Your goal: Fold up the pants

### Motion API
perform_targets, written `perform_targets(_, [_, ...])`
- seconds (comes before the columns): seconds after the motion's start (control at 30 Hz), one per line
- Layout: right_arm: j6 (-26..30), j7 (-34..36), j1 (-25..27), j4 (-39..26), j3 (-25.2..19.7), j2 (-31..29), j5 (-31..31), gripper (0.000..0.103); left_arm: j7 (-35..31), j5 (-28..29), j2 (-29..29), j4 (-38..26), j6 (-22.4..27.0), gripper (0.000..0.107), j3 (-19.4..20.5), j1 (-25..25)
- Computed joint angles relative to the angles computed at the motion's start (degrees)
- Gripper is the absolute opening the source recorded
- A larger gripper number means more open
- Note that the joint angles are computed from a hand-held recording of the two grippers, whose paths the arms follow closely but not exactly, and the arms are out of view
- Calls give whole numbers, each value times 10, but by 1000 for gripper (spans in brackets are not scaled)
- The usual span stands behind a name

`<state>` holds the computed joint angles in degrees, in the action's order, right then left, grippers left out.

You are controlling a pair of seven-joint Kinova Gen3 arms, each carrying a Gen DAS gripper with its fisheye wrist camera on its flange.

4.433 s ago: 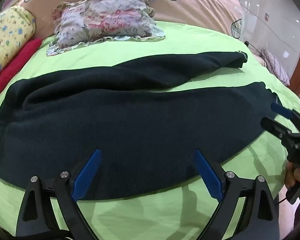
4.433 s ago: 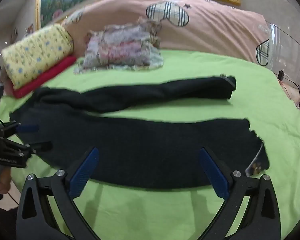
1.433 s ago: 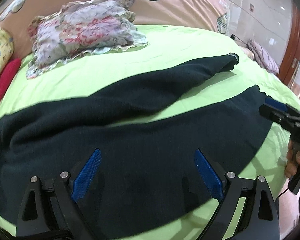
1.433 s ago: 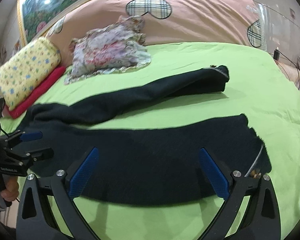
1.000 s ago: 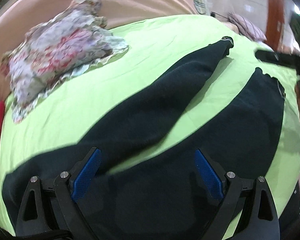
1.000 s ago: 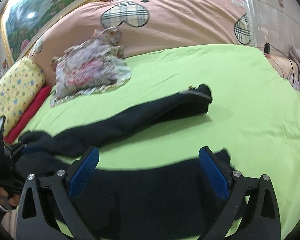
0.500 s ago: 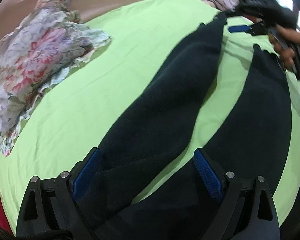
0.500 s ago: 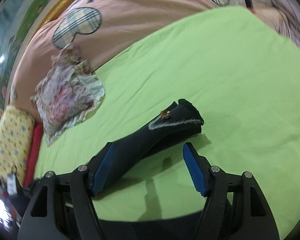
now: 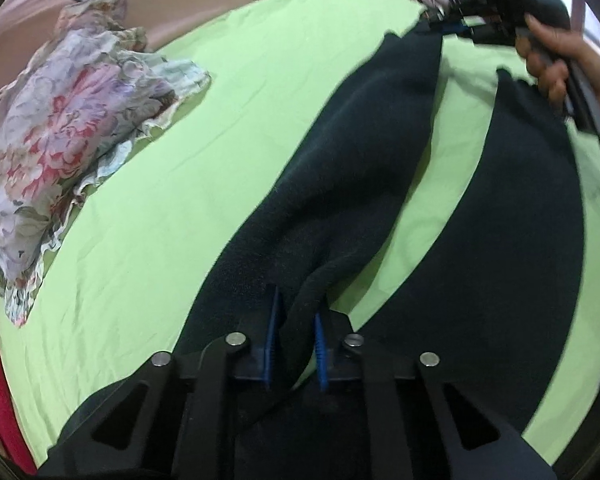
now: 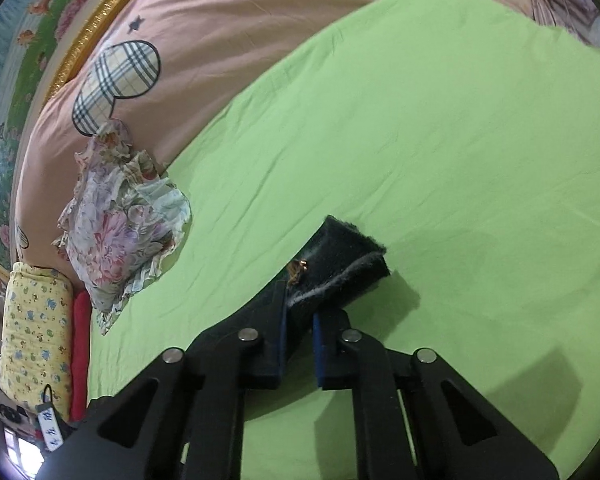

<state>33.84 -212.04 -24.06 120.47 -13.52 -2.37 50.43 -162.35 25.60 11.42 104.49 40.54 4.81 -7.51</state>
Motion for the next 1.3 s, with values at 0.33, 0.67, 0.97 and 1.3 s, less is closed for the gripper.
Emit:
perform_targets(0.33, [37, 0, -8, 13, -49, -62, -32, 10, -89, 140, -56, 19, 121, 10, -41, -58])
perform_targets(0.67, [113, -43, -3, 19, -147, -113, -61, 9, -141, 166, -109, 88, 135, 10, -83, -52])
perform_targets(0.97, [154, -116, -7, 48, -220, -140, -89, 8, -168, 171, -122, 127, 144, 10, -102, -54])
perform_targets(1.3, [193, -179, -29, 64, -260, -128, -101, 7, -175, 166, -107, 148, 134, 10, -98, -53])
